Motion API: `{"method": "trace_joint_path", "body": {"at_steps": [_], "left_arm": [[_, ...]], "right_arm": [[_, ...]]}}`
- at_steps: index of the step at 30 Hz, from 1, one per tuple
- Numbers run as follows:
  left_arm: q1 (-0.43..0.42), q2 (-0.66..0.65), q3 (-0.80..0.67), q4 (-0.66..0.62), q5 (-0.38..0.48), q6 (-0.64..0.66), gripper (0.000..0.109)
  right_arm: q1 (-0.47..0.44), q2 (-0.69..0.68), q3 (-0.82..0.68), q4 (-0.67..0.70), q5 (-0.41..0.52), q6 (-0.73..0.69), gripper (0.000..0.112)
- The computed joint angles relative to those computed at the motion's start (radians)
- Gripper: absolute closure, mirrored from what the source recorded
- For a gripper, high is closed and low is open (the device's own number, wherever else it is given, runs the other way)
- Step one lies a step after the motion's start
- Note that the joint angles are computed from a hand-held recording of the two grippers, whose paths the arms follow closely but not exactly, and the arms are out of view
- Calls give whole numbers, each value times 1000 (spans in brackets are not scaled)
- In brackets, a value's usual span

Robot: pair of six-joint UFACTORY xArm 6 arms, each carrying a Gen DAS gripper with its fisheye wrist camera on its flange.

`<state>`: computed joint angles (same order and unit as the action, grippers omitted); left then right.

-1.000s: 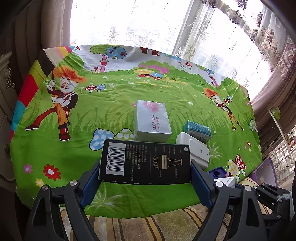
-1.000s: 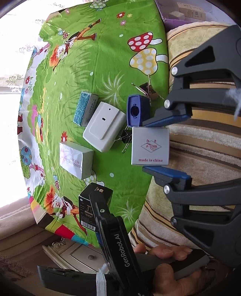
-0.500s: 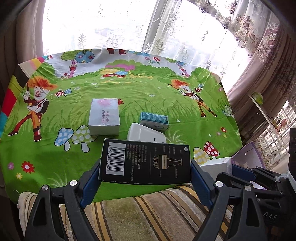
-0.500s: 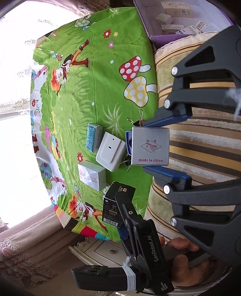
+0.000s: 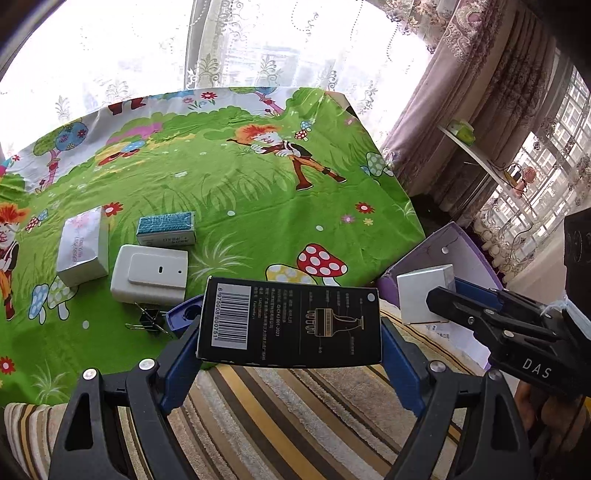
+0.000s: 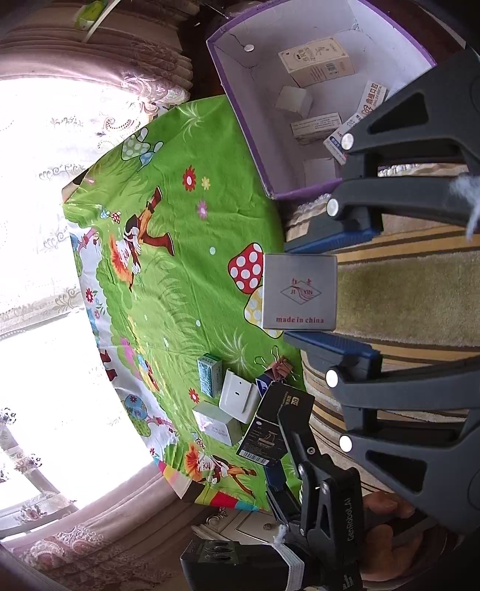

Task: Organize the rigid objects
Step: 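Carry both boxes into the purple box and open both tools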

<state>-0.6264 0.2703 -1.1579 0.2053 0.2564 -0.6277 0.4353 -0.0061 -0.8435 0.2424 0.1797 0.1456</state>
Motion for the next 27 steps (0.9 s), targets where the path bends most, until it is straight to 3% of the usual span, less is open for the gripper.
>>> {"method": "trace_joint_path", "body": {"at_steps": [7, 17, 20, 22, 25, 27], "left_arm": [[-75, 109, -164, -74, 81, 128, 20], [-160, 265, -416, -199, 170, 306, 20], [-183, 310, -482, -242, 174, 365, 18], [-194, 341, -530, -279, 187, 410, 18], [-205, 372, -585, -264, 216, 420, 17], [-210, 373, -586, -235, 207, 412, 17]], "right_arm": [[-112, -76, 105, -83, -43, 83, 67], [-297, -164, 204, -460, -58, 418, 66], [-333, -179, 225, -460, -66, 428, 64], [-352, -184, 233, -443, -71, 418, 55], [-386, -200, 244, -544, -82, 511, 36], [-399, -210, 248, -606, -97, 555, 32]]}}
